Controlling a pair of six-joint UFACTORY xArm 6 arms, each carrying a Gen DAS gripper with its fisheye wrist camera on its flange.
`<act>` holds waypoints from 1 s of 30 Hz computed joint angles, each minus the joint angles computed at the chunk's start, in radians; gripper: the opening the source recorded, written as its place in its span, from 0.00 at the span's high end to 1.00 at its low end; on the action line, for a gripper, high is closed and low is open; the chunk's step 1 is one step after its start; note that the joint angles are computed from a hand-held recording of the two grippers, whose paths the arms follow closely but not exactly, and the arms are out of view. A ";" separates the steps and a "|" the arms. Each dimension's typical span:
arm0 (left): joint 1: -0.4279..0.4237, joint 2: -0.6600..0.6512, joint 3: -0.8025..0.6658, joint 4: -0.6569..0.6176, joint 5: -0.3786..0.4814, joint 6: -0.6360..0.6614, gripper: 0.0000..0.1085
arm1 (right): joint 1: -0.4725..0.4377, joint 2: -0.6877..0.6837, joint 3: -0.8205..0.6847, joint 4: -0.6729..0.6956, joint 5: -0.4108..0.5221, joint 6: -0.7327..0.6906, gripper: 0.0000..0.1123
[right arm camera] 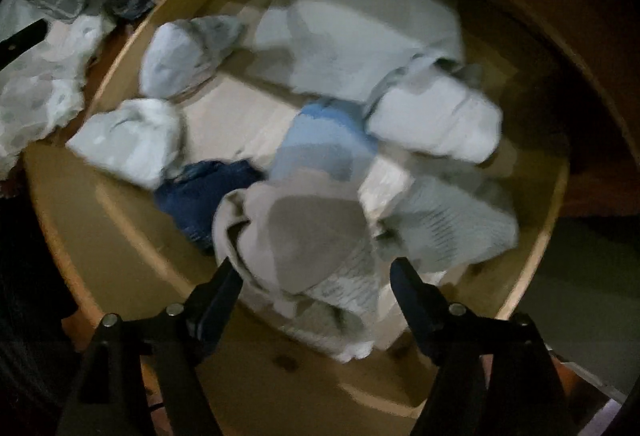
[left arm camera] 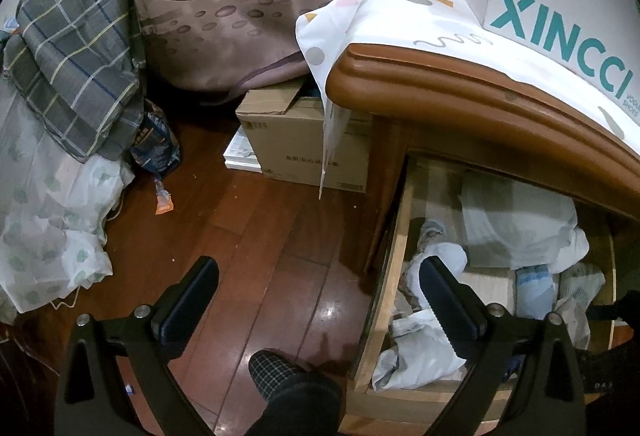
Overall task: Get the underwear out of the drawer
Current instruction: 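Move the right tool back down into the drawer toward the socks, then grasp the grey sock with hexagon-patterned cuff with the right tool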
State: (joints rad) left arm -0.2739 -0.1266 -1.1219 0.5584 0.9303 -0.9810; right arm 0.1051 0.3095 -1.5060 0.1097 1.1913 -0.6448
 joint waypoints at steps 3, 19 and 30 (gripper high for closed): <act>-0.001 -0.001 0.000 0.001 0.000 0.001 0.08 | 0.005 0.024 -0.020 -0.003 0.031 0.009 0.31; 0.000 -0.002 0.003 -0.002 0.008 0.009 0.08 | 0.067 0.152 -0.136 -0.103 0.113 0.115 0.31; 0.008 -0.005 0.009 -0.028 0.005 0.006 0.08 | 0.084 0.024 0.044 -0.015 -0.031 0.113 0.70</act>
